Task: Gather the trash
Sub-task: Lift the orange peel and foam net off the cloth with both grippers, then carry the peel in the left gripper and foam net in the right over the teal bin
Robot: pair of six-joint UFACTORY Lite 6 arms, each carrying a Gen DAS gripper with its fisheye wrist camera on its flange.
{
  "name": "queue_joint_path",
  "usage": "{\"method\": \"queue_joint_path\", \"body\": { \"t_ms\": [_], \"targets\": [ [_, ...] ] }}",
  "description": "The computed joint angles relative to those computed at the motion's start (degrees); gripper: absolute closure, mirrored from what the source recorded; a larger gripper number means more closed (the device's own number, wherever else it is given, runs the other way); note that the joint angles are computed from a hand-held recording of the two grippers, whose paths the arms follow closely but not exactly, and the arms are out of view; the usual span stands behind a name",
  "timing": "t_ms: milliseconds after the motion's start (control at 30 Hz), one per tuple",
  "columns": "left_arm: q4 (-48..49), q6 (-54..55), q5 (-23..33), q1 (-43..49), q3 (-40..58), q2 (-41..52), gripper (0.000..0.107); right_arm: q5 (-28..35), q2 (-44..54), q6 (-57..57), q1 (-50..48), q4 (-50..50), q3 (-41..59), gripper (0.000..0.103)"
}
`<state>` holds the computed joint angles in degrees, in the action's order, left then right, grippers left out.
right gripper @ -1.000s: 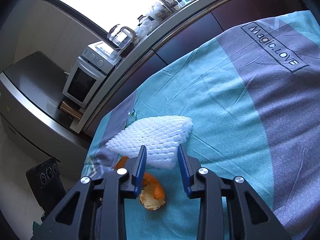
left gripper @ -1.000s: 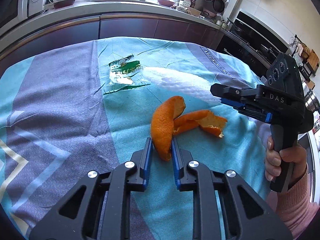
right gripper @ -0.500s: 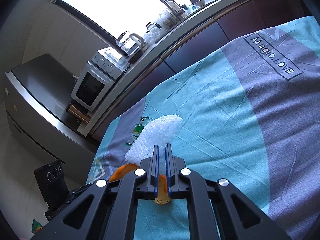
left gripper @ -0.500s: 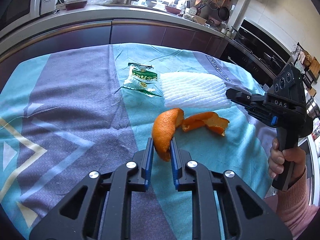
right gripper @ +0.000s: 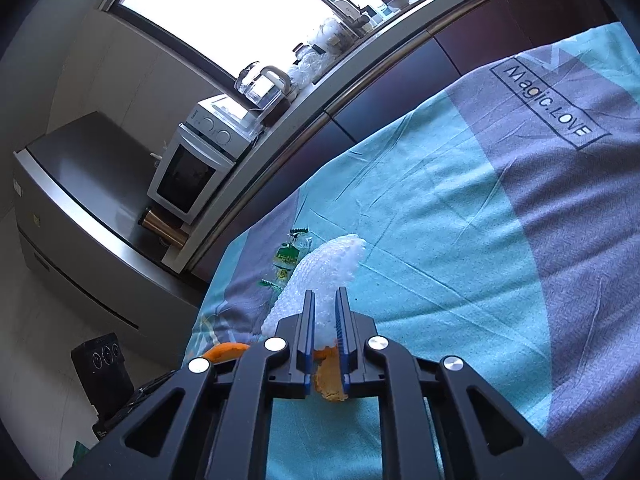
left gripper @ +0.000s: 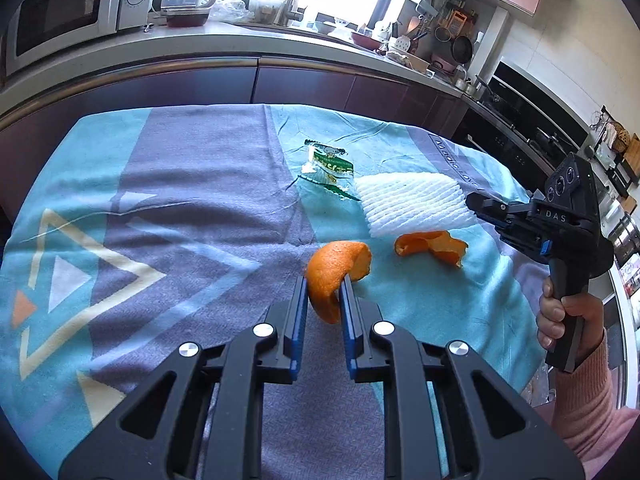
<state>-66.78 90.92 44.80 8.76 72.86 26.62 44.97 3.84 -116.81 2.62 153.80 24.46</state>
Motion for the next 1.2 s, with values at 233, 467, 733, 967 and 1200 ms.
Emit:
{"method": "queue_joint_path", "body": {
  "t_ms": [233, 467, 733, 967, 1200],
  "targets": [
    [1.07, -0.49, 0.86, 1.81, 0.37, 0.78, 0.091, -1.96, 4.94, 1.77, 0.85, -0.02, 4.23, 0.055],
    [0.61, 0.27, 0.9, 2.41, -0.71, -0.11, 0.091, -2.5, 6.65, 2.19, 1.73, -0.8, 6.1, 0.09],
    [-0.05, 2.78, 2.01, 5.03, -2.66, -2.24, 0.091, -3.09, -1.24, -0.29, 3.34, 1.29, 1.33, 0.097],
    [-0.32, 4.67, 4.89, 9.72, -3.31, -3.93, 0.092, -4.32, -8.1, -1.13, 5.74, 3.17, -1.31, 0.098],
    [0.71, 5.6, 7.27, 14.35, -2.83, -4.31, 0.092, -6.61, -9.06, -3.61, 11.73, 7.11, 1.57, 0.098]
  ]
}}
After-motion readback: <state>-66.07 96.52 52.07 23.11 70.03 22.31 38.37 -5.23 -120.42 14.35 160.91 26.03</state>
